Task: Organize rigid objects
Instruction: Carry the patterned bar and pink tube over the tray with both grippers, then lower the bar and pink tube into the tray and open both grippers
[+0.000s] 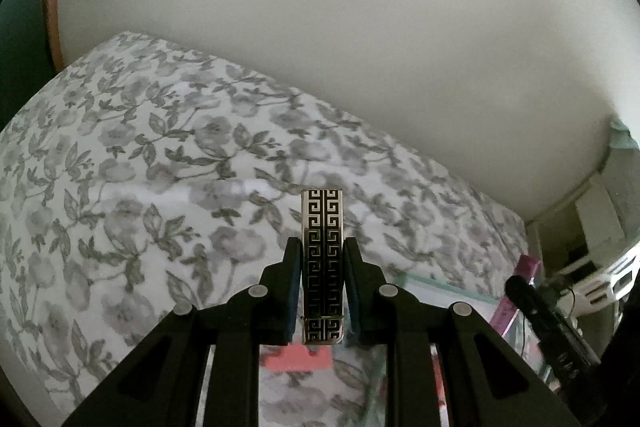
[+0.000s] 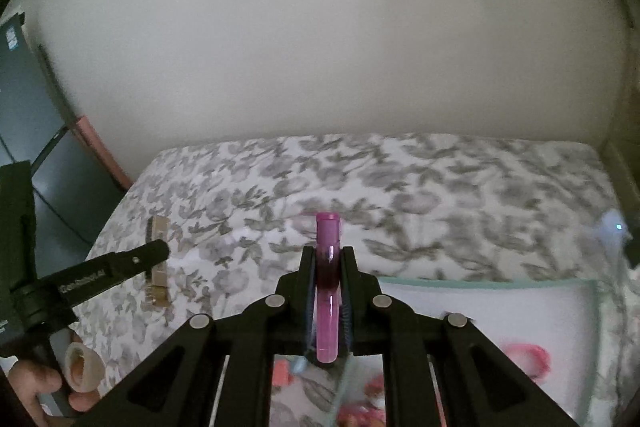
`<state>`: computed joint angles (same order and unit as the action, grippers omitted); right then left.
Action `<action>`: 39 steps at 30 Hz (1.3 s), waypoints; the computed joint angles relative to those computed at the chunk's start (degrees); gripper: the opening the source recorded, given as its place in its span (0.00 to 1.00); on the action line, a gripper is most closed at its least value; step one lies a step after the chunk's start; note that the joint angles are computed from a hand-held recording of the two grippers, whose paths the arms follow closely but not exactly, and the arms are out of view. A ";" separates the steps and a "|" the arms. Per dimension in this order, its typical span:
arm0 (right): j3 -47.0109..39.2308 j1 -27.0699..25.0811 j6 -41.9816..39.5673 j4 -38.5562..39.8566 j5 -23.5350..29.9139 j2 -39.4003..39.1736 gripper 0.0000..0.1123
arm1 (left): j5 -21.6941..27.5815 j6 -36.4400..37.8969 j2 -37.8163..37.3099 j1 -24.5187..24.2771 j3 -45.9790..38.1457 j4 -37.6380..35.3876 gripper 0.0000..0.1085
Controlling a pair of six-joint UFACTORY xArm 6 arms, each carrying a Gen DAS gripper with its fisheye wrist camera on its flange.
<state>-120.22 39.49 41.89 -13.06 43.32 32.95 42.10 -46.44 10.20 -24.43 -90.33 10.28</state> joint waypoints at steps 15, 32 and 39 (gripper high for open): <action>39.86 -2.54 22.64 -7.85 -1.75 -28.57 0.11 | -0.36 10.13 3.64 -10.81 -2.22 -6.69 0.20; 40.29 -5.22 14.65 2.07 3.66 -23.96 0.11 | 10.56 17.52 17.51 -15.16 -16.74 -13.24 0.20; 39.83 -5.45 13.78 3.62 4.47 -23.31 0.13 | 10.77 17.30 18.00 -15.14 -17.63 -12.56 0.26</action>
